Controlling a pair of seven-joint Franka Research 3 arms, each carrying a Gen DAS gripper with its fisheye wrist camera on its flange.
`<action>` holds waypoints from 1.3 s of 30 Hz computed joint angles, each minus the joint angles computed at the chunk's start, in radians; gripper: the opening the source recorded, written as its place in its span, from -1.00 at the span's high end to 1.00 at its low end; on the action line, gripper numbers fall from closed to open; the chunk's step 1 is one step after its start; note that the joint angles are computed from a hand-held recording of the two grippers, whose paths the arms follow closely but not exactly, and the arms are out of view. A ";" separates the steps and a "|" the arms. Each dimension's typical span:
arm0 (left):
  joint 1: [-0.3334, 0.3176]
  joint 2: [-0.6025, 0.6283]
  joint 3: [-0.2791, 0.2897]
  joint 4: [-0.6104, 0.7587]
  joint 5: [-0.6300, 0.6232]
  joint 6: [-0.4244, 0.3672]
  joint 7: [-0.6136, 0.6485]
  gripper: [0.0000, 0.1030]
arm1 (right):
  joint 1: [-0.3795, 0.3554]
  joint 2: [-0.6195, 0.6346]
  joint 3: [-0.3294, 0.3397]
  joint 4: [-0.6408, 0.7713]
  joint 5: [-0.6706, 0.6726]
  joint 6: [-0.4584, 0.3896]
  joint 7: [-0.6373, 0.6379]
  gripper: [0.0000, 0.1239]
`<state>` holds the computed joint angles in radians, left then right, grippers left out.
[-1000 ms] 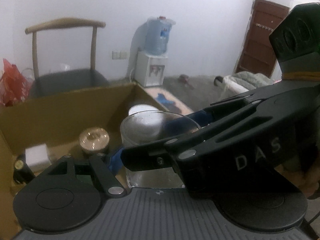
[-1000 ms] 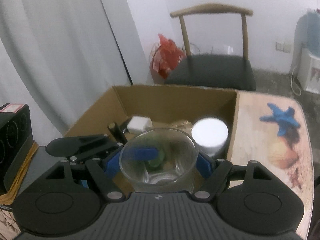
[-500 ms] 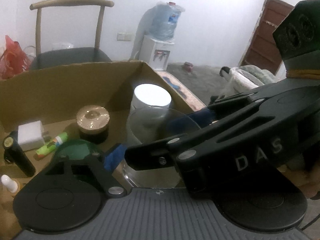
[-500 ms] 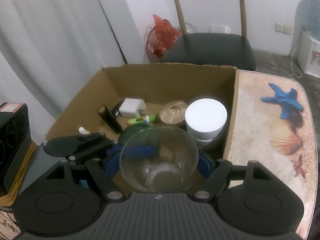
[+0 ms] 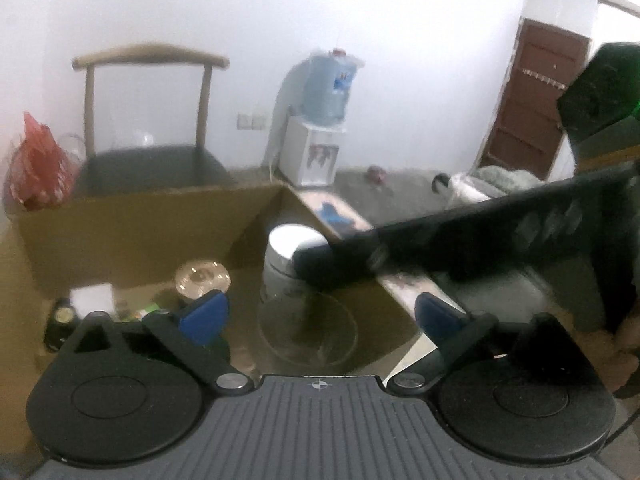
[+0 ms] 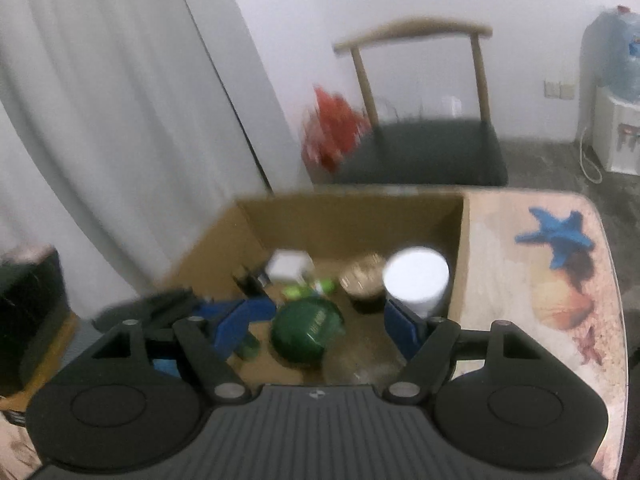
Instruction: Organize rigid objects
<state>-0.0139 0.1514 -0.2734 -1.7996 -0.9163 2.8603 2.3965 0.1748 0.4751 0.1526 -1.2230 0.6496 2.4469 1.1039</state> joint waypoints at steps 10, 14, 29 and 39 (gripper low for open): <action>0.308 -0.237 -0.304 -0.320 0.363 0.344 -0.469 -1.00 | -0.047 -0.313 0.077 -0.417 0.653 0.238 -0.383 -0.54; 0.448 -0.335 -0.347 -0.419 0.824 0.328 -0.991 -1.00 | -0.003 -0.393 0.055 -0.519 0.852 0.296 -0.515 -0.66; 0.910 -0.432 -0.709 -0.369 1.224 0.100 -1.391 -1.00 | 0.357 -0.376 -0.280 -0.729 -0.658 0.677 0.711 -0.66; 0.766 -0.364 -0.592 -0.355 1.306 0.038 -1.398 -1.00 | 0.302 -0.325 -0.241 -0.670 -0.902 0.602 0.921 -0.66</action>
<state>0.7524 -0.2122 -0.8652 -2.1547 0.3893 2.8978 0.9984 0.4764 0.1505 -0.0886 -1.8926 -0.2529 3.0488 2.0248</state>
